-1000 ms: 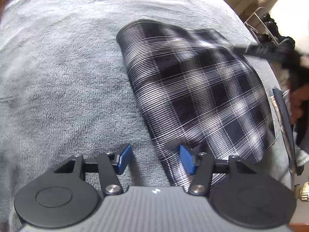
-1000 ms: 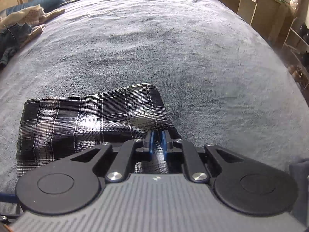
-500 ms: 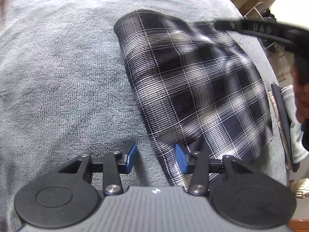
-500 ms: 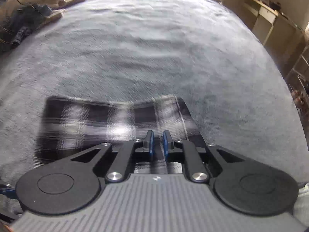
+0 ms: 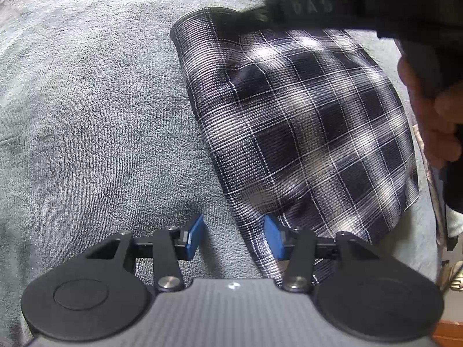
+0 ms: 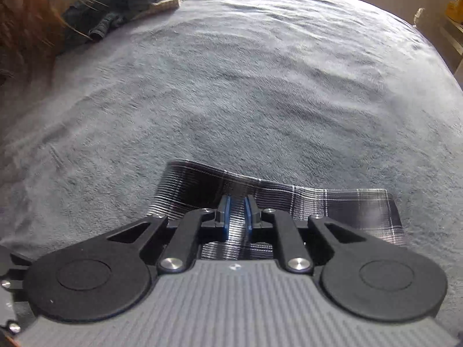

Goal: Fold clothes

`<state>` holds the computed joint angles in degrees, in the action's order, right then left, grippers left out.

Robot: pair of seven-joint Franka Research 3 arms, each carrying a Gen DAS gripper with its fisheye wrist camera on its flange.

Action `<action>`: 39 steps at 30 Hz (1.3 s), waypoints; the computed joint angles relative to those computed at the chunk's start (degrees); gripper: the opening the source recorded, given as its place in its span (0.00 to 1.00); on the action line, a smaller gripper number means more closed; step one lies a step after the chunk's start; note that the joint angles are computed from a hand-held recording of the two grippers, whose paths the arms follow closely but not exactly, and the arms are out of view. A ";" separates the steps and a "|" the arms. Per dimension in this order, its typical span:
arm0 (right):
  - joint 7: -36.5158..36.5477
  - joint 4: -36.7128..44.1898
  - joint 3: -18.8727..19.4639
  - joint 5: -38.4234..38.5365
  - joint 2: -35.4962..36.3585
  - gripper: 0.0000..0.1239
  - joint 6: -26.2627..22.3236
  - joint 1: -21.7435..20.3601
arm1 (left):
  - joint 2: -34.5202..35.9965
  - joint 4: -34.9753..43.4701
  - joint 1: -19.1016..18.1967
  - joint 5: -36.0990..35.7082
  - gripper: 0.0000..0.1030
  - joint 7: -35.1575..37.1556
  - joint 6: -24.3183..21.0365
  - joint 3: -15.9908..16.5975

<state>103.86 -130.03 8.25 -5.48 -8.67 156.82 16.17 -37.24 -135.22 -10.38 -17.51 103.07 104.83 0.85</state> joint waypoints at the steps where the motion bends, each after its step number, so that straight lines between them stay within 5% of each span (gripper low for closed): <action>1: -4.80 -0.04 -1.17 4.96 -0.24 0.08 0.79 1.74 | 0.09 -0.03 -0.02 0.07 0.47 0.15 0.05 -0.02; 3: -14.67 0.29 -3.06 14.71 0.23 0.08 2.08 4.73 | 0.11 -0.17 -0.05 0.24 0.47 0.49 0.19 -0.08; 6: -18.99 2.58 -2.46 18.19 3.92 0.08 2.50 5.14 | 0.05 -0.33 -0.15 0.67 0.47 1.01 0.35 -0.26; 12: -5.92 5.09 -2.30 8.69 8.76 0.08 8.43 3.85 | 0.86 0.00 -0.05 0.89 0.47 1.26 -0.09 -0.22; 15: -13.49 4.57 -2.09 18.20 7.62 0.08 10.14 4.24 | 1.46 0.15 0.07 0.88 0.47 1.64 -0.16 -0.18; 19: -24.71 5.72 -1.87 25.48 7.54 0.08 6.40 5.25 | 1.99 0.05 0.28 0.92 0.48 2.20 0.08 -0.29; 22: -9.09 5.14 -1.98 7.48 8.48 0.08 6.67 4.07 | 2.22 -0.12 0.39 1.05 0.48 2.57 0.34 -0.42; 25: 5.95 3.60 -2.79 -1.87 7.31 0.08 8.67 2.62 | 2.55 -0.27 0.46 1.20 0.48 2.98 0.64 -0.52; 32: 13.53 -5.24 -0.58 -6.86 -3.95 0.08 9.12 -3.23 | 3.40 -0.50 0.67 1.89 0.49 3.47 1.36 -0.93; 39: 23.82 -12.11 6.71 -12.66 -12.88 0.08 0.07 -13.09 | 2.91 -2.46 0.59 2.29 0.51 4.86 4.02 -0.98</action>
